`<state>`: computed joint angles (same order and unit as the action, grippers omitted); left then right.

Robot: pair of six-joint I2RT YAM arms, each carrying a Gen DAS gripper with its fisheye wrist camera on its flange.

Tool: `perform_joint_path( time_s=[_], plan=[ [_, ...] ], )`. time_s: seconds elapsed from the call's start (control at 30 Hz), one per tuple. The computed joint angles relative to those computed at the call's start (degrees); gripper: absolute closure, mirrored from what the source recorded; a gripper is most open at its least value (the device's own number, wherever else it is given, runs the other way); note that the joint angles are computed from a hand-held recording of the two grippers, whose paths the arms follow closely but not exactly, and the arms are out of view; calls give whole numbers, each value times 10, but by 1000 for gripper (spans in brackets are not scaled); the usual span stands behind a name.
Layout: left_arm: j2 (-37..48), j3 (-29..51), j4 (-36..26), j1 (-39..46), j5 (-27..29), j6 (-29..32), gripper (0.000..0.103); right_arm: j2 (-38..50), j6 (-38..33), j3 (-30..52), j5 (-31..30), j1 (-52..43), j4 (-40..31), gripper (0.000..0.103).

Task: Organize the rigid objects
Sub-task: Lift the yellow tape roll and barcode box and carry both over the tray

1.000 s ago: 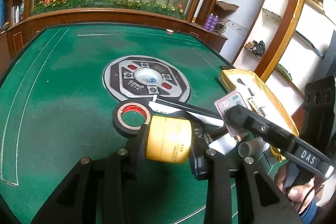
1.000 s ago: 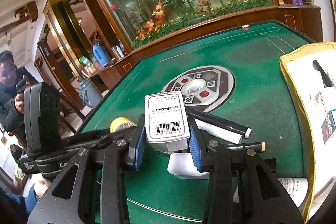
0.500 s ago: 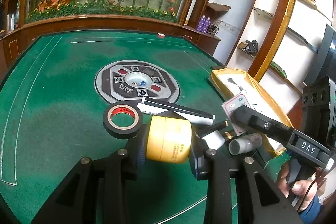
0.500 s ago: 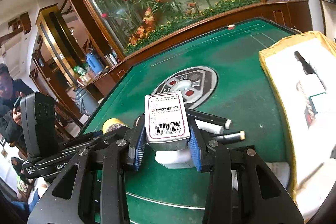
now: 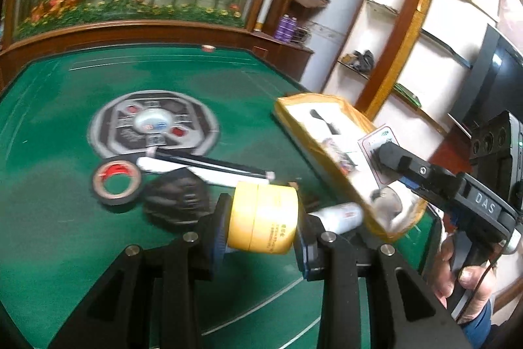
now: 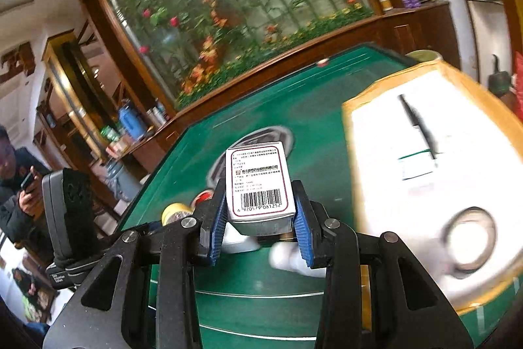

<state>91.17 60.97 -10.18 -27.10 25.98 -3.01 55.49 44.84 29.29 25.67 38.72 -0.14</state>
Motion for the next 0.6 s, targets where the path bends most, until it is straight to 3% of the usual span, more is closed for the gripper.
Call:
perform_joint_path(
  time_s=[0.37,0.5,0.6],
  plan=[
    [52,93,-25,-141,-36,-38,68,-268,27,-56,35,-76,-243,67],
    [100,151,-49,-187,-47,-42,68,-344,8,-66,-41,-173,-314,67],
    [136,192,-66,-207,-52,-47,68,-354,-41,-61,-145,-292,-339,67]
  ],
)
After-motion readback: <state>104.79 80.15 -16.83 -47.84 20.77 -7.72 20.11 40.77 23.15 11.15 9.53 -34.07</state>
